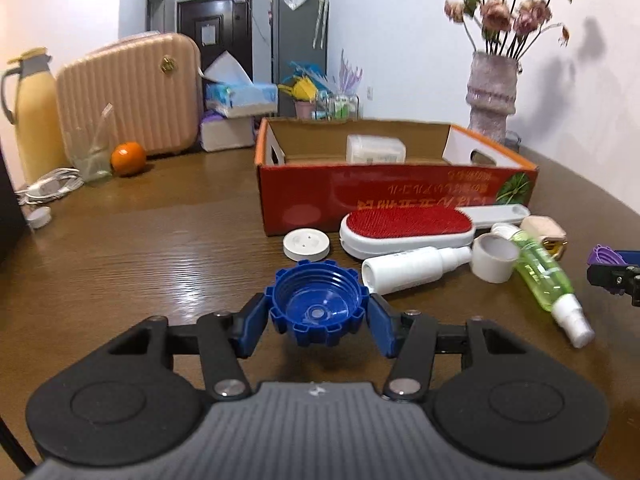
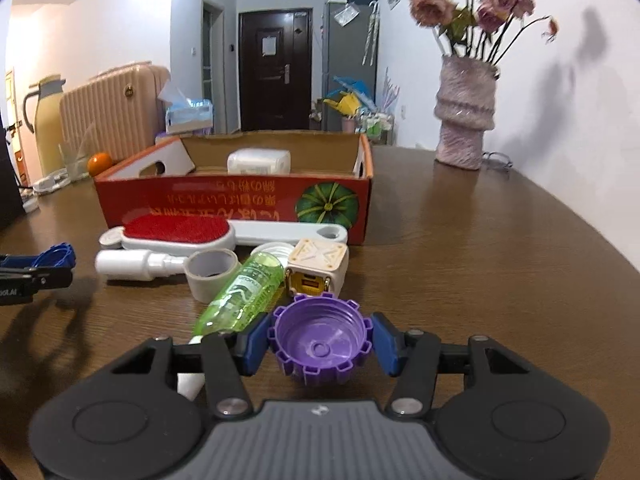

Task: Organize rigid objects
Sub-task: 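Grasp the purple screw cap with the right gripper while the left grasps the blue cap, then carry both caps into the cardboard box and open both grippers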

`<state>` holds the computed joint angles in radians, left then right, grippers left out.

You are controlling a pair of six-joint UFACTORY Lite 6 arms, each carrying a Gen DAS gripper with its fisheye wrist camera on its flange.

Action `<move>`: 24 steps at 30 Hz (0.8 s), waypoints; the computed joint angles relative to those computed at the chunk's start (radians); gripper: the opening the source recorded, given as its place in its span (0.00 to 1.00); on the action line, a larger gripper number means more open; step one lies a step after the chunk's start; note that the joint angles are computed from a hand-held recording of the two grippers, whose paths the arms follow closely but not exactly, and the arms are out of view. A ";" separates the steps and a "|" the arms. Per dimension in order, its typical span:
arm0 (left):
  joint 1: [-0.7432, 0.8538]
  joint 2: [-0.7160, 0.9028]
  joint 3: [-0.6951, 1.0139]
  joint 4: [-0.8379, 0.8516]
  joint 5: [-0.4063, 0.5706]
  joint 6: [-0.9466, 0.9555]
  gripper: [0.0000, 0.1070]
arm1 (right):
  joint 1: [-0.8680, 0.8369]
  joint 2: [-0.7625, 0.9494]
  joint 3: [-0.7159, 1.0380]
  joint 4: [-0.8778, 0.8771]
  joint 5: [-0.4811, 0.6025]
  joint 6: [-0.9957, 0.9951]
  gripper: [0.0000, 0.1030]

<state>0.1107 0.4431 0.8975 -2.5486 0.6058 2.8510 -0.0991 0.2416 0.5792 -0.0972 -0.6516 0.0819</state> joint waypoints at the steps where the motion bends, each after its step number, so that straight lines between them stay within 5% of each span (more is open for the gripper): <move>1: 0.016 -0.042 -0.046 0.014 0.018 -0.008 0.51 | 0.003 -0.048 -0.044 0.005 -0.006 0.000 0.52; 10: 0.237 -0.492 -0.487 0.220 0.196 -0.106 0.51 | 0.176 -0.479 -0.370 0.114 0.047 -0.029 0.52; 19: 0.471 -0.758 -0.661 0.511 0.310 -0.283 0.51 | 0.469 -0.969 -0.555 0.717 0.199 -0.502 0.52; 24: 0.478 -0.781 -0.668 0.534 0.326 -0.299 0.51 | 0.551 -1.053 -0.593 0.893 0.193 -0.641 0.52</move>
